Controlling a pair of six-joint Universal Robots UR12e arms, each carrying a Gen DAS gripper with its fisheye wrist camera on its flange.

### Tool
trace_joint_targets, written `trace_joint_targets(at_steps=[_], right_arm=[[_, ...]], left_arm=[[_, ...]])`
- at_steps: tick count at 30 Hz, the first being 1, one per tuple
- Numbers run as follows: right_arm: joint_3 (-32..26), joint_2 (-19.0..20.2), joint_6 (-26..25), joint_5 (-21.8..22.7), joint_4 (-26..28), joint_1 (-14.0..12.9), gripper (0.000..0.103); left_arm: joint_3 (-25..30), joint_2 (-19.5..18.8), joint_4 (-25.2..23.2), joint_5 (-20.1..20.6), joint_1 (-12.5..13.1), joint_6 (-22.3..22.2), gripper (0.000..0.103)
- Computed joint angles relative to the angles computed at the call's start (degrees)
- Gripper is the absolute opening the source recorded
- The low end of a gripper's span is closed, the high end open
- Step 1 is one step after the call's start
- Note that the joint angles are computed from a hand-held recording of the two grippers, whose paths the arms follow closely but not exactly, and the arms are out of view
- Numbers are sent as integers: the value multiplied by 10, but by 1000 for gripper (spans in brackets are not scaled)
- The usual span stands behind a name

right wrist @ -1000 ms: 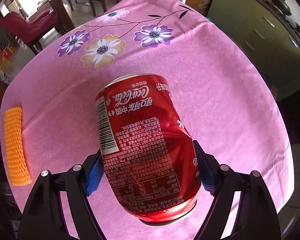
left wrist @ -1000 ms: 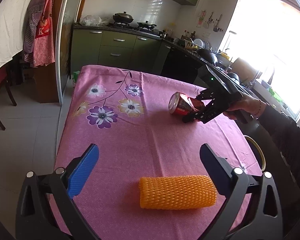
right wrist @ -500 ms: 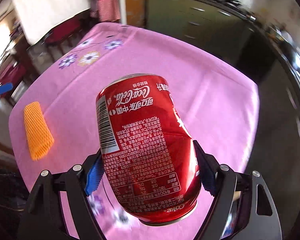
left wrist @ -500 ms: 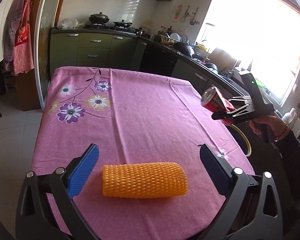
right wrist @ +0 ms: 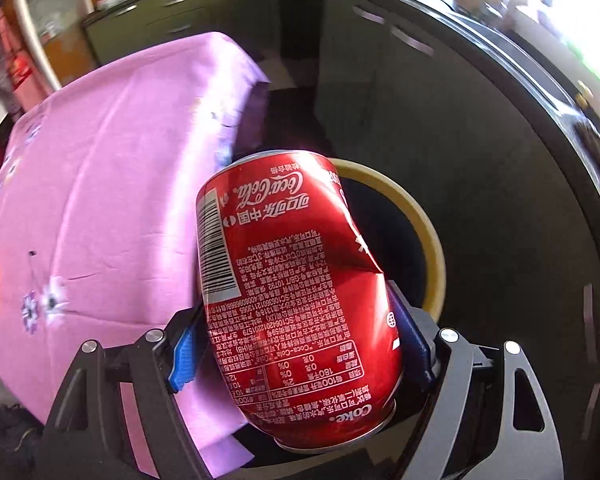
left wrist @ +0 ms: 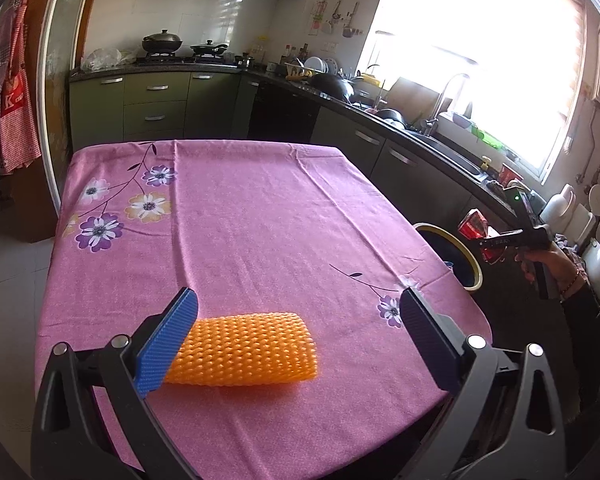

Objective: Collect trash
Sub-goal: 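Carry the cola can over the bin and open the right gripper, then lower the left gripper onto the orange foam net and grasp it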

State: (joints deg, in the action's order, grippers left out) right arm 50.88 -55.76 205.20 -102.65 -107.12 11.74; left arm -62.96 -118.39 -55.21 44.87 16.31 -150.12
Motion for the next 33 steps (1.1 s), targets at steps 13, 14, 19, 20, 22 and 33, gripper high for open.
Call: trace_joint_targets(at_steps=[13,14,19,20,22,33], right_arm=[[38,-2,53,26,-27,-33,71],[39,-1,58,32,-34,-35,64],[22,12,61,15,-34,-37,63],[27,8,61,8,-48,-35,65],[43,-3,56,-12,-83,-30,83],[130,-77,60,-29,-222,15,91]], left_arm=[[-15,14,20,11,-5,17,96],[-14,14,18,13,-6,18,96],[-16,15,10,14,-7,27,96],[-16,15,9,14,-7,31,96],[-14,14,6,18,-8,35,96],[2,0,-34,12,-8,99,96]])
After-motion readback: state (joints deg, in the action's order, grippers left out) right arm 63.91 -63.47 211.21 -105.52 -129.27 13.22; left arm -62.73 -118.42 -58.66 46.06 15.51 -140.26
